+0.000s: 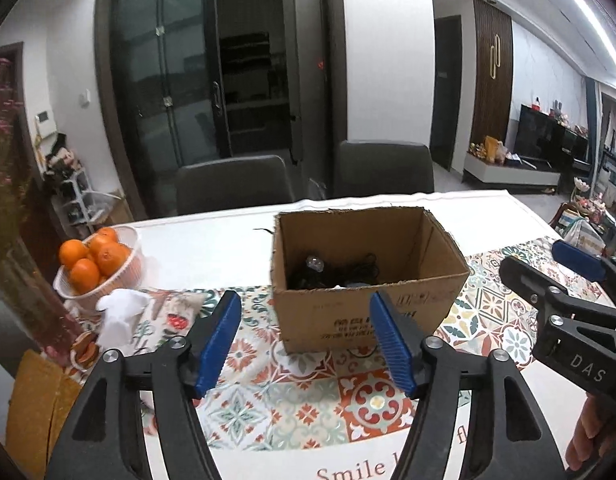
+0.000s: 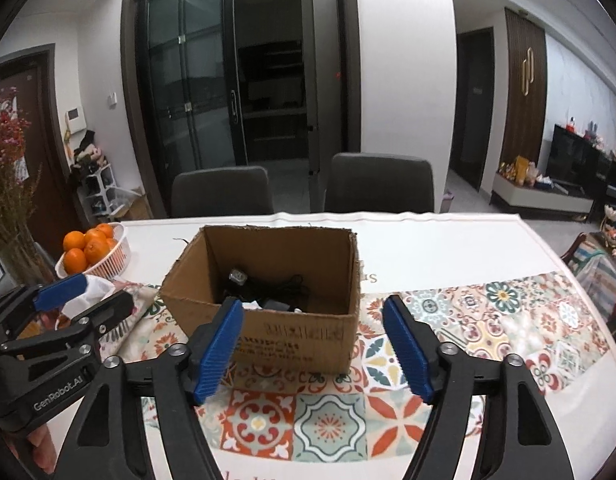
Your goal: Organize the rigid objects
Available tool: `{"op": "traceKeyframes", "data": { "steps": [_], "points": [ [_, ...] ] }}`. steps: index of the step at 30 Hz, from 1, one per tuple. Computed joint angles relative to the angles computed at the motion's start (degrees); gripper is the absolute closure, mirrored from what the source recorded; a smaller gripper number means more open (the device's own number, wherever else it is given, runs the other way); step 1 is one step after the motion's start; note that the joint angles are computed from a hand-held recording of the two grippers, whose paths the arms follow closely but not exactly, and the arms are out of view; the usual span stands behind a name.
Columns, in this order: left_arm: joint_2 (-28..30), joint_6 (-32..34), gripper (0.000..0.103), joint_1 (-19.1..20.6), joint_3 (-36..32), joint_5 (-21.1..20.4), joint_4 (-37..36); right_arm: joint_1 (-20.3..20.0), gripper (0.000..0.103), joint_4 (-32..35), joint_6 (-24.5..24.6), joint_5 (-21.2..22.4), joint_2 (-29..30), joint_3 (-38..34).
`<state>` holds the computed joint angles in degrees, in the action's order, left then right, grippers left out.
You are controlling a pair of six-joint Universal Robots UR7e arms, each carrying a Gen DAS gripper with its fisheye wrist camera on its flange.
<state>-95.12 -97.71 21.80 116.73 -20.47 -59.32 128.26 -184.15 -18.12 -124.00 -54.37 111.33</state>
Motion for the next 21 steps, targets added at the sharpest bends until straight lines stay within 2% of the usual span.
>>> {"op": "traceKeyframes", "data": {
  "steps": [5, 7, 13, 18, 21],
  "points": [
    [1.68, -17.6, 0.025, -5.91, -1.28, -2.36, 16.87, 1.39, 0.02, -3.86, -0.63, -1.11, -2.48, 4.28],
    [2.18, -22.96, 0.022, -8.32, -1.06, -3.61, 21.48, 1.92, 0.018, -4.52, -0.15, -1.25, -3.67, 5.96],
    [2.74, -30.23, 0.014, -13.86, 0.44, -7.77, 27.34, 3.29, 0.013, -7.9, -0.13, -2.27, -6.38, 10.27],
    [3.96, -36.81, 0.003, -18.56, 1.39, -11.88, 31.74, 4.48, 0.01, -10.09, 0.19, -2.93, -7.98, 13.08],
    [4.71, -39.15, 0.0, -20.13, 1.56, -13.57, 33.35, 5.0, 0.008, -11.13, 0.16, -2.93, -8.9, 14.64]
  ]
}}
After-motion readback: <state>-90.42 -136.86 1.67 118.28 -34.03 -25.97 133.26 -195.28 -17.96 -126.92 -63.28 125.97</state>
